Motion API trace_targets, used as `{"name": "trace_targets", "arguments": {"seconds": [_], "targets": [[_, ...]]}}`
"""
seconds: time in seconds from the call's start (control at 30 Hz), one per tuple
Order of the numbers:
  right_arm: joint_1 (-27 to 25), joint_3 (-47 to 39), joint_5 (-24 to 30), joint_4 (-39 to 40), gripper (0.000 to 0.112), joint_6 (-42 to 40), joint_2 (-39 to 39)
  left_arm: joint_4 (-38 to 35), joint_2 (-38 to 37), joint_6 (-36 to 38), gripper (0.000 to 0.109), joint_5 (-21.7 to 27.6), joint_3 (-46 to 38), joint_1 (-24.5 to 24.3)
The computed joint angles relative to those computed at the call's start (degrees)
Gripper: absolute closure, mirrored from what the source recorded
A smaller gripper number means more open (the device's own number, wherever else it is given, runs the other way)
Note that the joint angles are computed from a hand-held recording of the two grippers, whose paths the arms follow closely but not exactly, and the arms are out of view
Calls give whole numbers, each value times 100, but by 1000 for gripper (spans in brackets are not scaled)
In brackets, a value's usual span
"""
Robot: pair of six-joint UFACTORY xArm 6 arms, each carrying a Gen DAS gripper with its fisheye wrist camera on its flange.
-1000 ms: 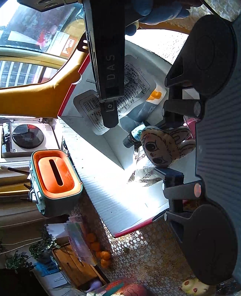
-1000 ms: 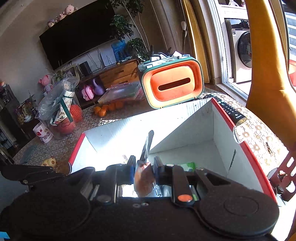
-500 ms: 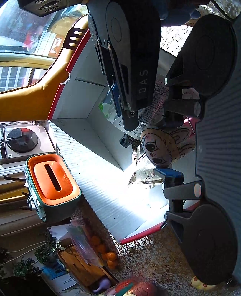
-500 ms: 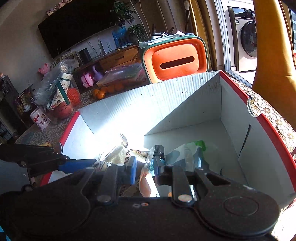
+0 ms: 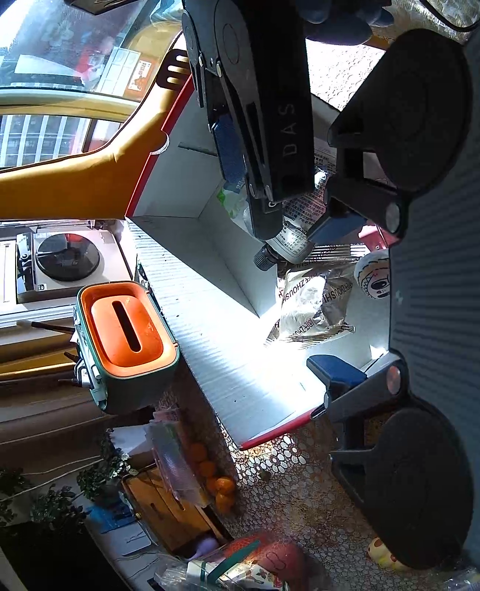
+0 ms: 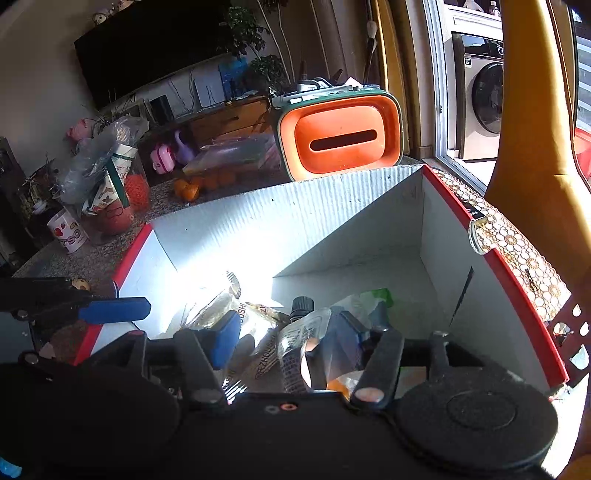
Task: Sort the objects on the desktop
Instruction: 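Open left tool to drop the doll in the box while right tool drops the packet, then withdraw both tools from the box back toward the table items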
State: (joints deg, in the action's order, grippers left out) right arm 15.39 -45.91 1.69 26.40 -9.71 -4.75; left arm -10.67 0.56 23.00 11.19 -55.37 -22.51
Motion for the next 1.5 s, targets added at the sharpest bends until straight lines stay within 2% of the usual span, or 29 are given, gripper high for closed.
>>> {"name": "trace_targets", "arguments": {"seconds": [0.3,0.7,1.07,1.17,1.43,1.5], "targets": [[-191,282,-16,-1990,36,1533,-394,-809,-434,559,42,-123,331,29],[-215,517,131,-3770,25,3026,-986,-2001,-1104,1575,41,-99,770,99],[-8,610,421,-4956,20,4117,-1434,-2799,-1806,2241,41,69,1226,360],[95,617,501,-5314,19,4467,-1523,-3064,-2017,2495,37,92,1384,455],[429,522,695,-5987,18,5167,-1631,-3773,-2565,3233,36,327,1711,926],[549,462,779,-6225,18,5412,-1620,-3939,-2670,3401,32,421,1768,1081]]}}
